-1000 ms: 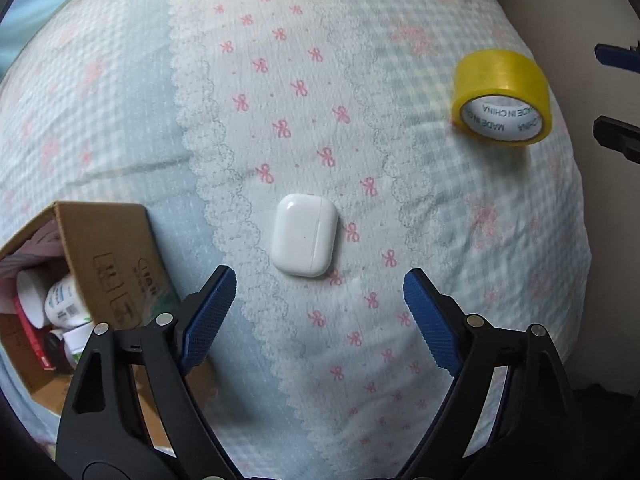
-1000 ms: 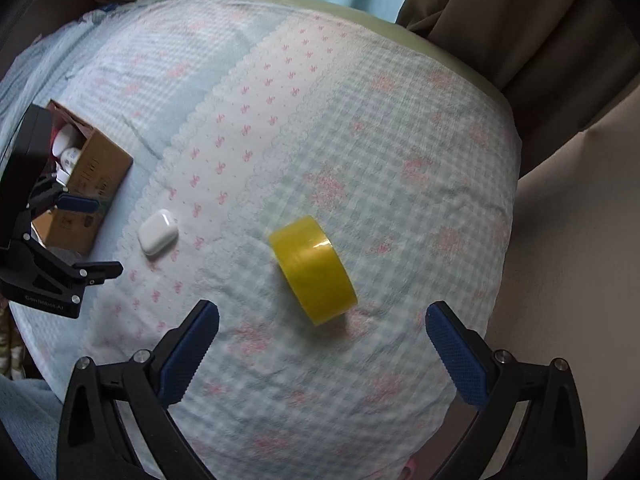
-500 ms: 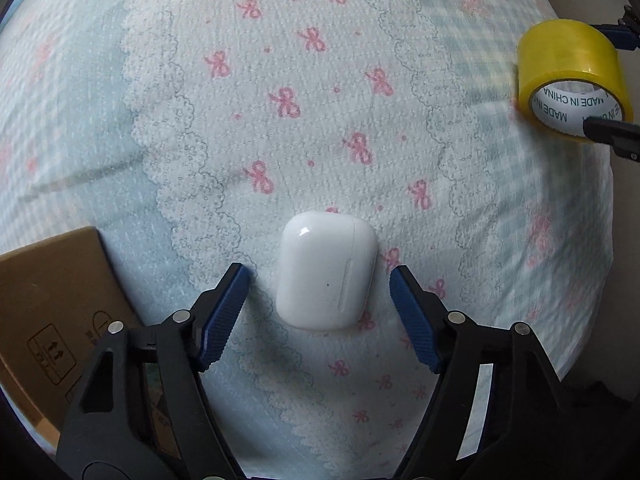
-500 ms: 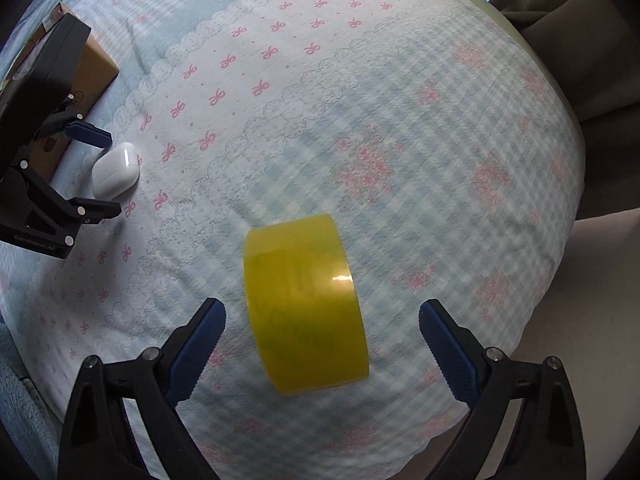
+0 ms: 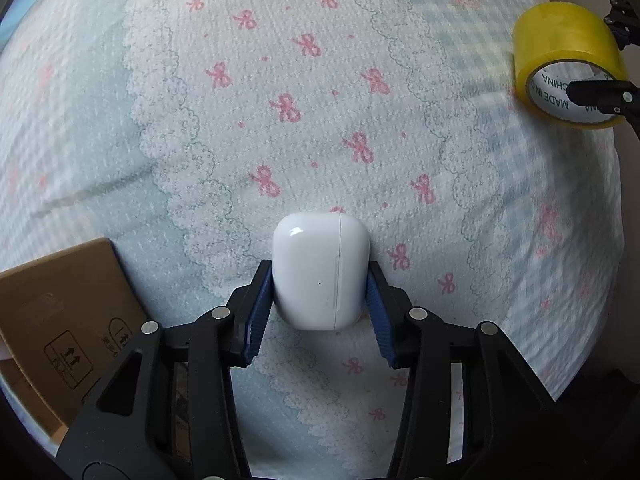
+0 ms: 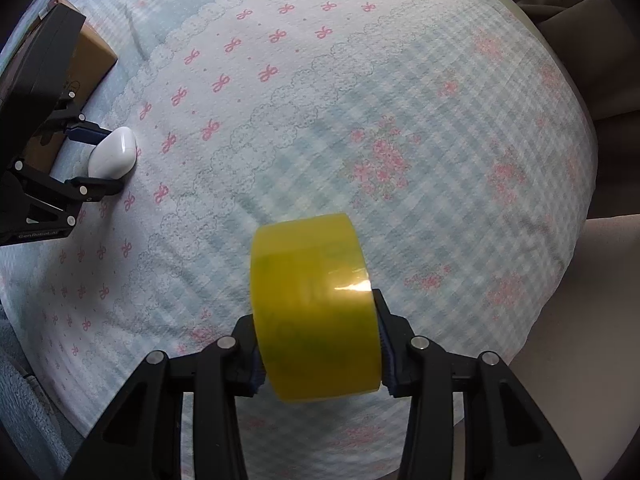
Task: Organize rigid objects
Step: 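Carry the earbud case and yellow tape roll with both tools over the box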
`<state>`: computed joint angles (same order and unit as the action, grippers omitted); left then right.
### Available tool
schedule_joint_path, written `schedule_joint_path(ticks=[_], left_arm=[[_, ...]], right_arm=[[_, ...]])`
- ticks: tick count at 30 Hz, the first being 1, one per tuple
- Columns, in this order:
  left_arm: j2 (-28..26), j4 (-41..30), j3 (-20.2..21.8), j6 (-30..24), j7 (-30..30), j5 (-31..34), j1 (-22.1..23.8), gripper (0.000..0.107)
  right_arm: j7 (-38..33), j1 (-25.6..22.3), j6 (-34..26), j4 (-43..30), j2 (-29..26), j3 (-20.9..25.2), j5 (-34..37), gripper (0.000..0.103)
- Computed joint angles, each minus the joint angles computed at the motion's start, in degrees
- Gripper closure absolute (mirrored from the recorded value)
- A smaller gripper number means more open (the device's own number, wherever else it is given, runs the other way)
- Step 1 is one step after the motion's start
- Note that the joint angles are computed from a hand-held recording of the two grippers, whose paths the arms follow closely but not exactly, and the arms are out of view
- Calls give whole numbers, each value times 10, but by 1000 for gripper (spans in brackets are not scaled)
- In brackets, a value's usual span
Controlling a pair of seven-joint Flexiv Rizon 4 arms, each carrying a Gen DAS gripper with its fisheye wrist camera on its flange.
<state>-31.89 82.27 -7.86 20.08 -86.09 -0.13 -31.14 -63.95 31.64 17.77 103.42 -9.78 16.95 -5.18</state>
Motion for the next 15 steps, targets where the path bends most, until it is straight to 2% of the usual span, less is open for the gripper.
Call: schedule_joint_path(ticks=[10, 15], left_arm=[[35, 5, -3, 3, -1, -19, 15, 65], [71, 8, -6, 7, -2, -26, 18, 65]], right_arm=[[57, 1, -20, -19, 13, 0, 22, 63], [76, 10, -59, -45, 24, 5, 14, 63]])
